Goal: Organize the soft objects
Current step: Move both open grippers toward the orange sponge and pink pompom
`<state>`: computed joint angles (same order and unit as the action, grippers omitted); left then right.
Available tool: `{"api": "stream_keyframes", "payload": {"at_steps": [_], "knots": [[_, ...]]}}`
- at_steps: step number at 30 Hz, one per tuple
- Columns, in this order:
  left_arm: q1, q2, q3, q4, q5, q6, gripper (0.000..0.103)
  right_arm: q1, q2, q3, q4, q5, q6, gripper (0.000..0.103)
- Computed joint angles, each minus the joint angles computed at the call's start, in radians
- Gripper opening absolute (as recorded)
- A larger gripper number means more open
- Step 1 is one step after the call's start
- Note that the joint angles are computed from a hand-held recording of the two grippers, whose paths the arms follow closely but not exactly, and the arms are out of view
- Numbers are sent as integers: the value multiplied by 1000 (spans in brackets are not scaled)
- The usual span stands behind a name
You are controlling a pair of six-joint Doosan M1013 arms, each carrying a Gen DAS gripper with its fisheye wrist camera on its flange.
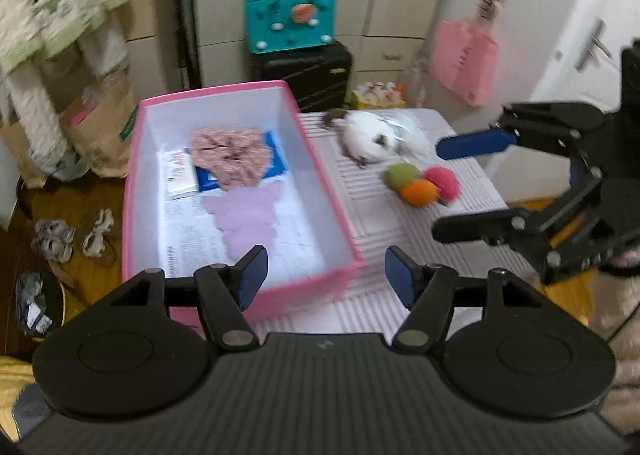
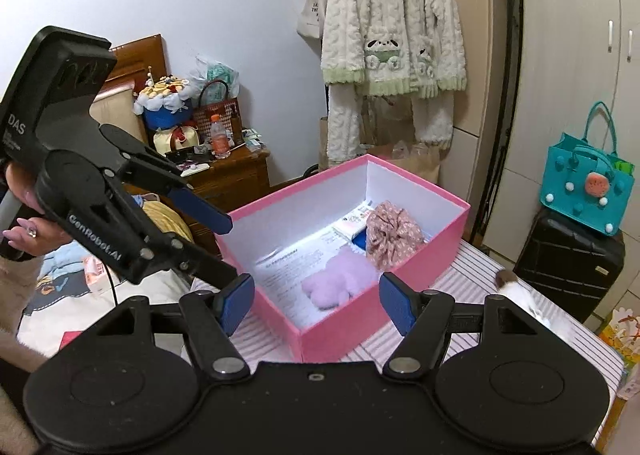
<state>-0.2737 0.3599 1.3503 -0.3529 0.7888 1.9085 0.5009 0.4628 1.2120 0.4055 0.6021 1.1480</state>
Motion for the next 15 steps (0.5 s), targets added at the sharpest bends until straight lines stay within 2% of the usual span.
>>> {"api": "stream_keyframes", "payload": {"at_steps": [5,10,15], "knots": [[-33,-28,39,-29,-14,57,66,-5,-64,97,-16,-60,30,74],[-61,-52,83,-167,-32,210,68,-13,-122,201,-34,-146,61,74],[-90,-27,67,-237,28,298,69,-30,-157,274,-57,-185,113,74]]}}
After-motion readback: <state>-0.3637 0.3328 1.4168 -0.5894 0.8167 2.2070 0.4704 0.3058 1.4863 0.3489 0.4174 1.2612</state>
